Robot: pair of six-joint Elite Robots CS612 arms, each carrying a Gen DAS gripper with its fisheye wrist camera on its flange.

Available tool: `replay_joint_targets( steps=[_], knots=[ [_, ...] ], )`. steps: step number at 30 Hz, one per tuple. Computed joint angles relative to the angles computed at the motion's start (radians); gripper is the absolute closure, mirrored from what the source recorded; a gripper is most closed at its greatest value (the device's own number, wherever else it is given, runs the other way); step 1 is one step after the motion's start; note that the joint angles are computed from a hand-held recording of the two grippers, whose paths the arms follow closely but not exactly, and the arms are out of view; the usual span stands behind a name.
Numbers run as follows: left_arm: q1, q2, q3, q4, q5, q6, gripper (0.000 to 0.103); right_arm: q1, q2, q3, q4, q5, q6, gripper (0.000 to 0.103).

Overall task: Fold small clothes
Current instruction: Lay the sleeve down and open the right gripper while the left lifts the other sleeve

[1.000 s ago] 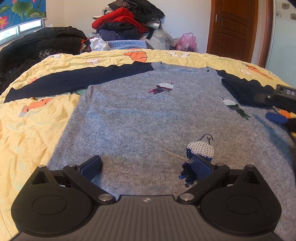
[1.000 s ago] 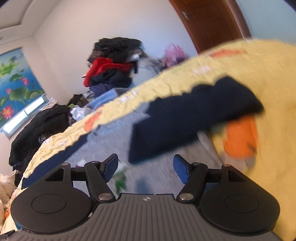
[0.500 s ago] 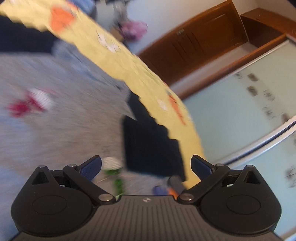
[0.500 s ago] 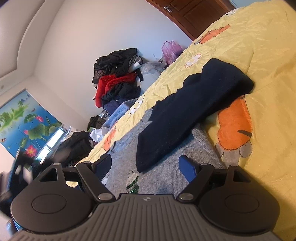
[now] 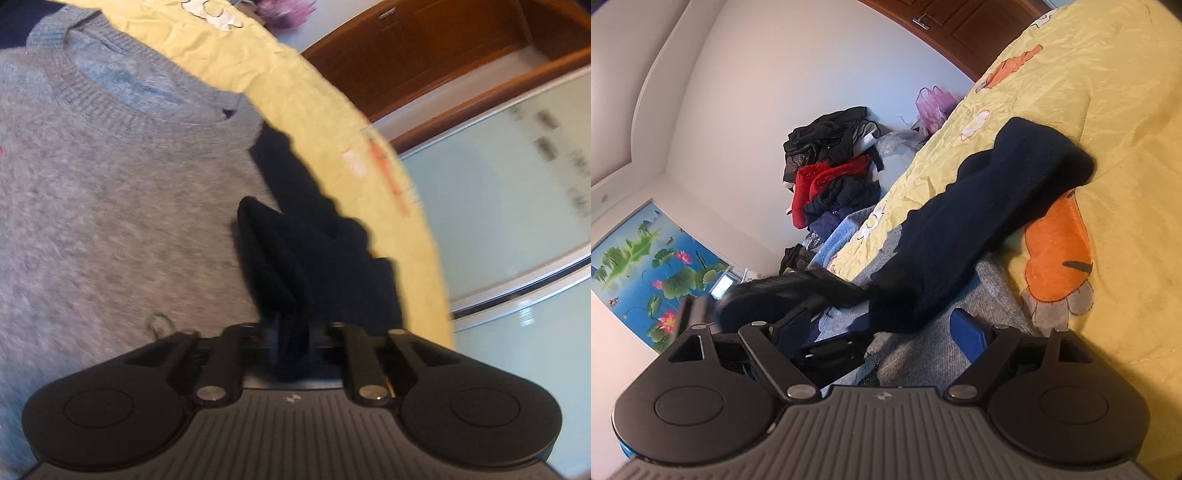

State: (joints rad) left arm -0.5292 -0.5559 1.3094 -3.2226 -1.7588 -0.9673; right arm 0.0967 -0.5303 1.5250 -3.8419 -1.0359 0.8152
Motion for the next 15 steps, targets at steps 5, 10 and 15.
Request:
replay_joint_targets(
  steps=[5, 10, 15],
  knots=[
    [-0.011, -0.032, 0.024, 0.016, 0.088, 0.079, 0.096, 0.002, 0.001, -0.006, 0.006, 0.003, -0.011, 0.017],
    [-0.009, -0.072, 0.078, -0.047, 0.144, 0.137, 0.097, 0.001, 0.004, -0.01, 0.007, 0.004, -0.015, 0.017],
    [-0.003, -0.107, 0.13, -0.046, 0.26, 0.193, 0.096, 0.002, 0.004, -0.011, 0.01, 0.003, -0.024, 0.016]
  ],
)
